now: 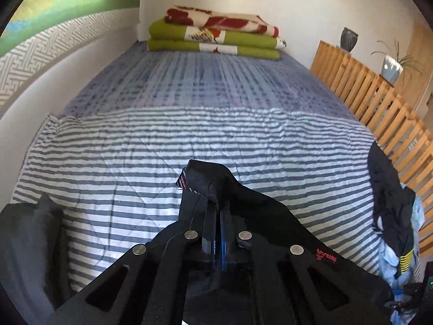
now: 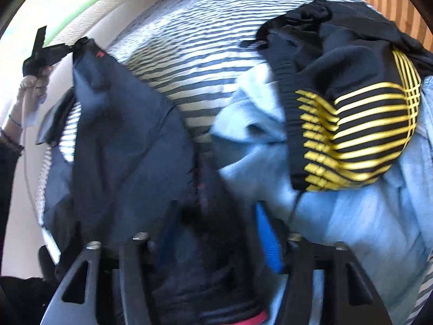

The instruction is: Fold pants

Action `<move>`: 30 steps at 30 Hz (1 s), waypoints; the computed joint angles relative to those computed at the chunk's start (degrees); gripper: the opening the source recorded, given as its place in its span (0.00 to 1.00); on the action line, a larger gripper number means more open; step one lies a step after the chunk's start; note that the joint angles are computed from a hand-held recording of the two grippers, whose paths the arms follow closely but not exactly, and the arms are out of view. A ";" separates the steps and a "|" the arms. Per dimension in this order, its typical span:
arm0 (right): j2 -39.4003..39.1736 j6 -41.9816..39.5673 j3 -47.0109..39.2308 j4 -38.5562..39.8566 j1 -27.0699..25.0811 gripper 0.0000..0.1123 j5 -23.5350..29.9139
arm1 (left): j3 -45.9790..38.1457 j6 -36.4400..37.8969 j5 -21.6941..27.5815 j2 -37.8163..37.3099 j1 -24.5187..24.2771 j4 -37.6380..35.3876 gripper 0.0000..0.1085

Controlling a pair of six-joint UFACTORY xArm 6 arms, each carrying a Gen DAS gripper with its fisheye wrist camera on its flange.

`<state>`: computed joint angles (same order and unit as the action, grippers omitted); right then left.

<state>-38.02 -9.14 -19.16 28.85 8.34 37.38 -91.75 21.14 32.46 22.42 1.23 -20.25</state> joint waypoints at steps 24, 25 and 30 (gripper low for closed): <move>-18.28 58.16 -3.08 -42.28 51.50 0.04 5.34 | 44.29 40.95 16.44 -41.64 38.21 -26.32 0.01; -16.76 58.86 -3.02 -42.19 53.42 0.04 4.74 | 45.78 43.80 18.51 -41.95 41.66 -26.10 0.02; -6.75 56.50 -2.37 -34.24 59.75 0.04 0.67 | 49.24 48.54 21.73 -38.58 53.98 -20.76 0.08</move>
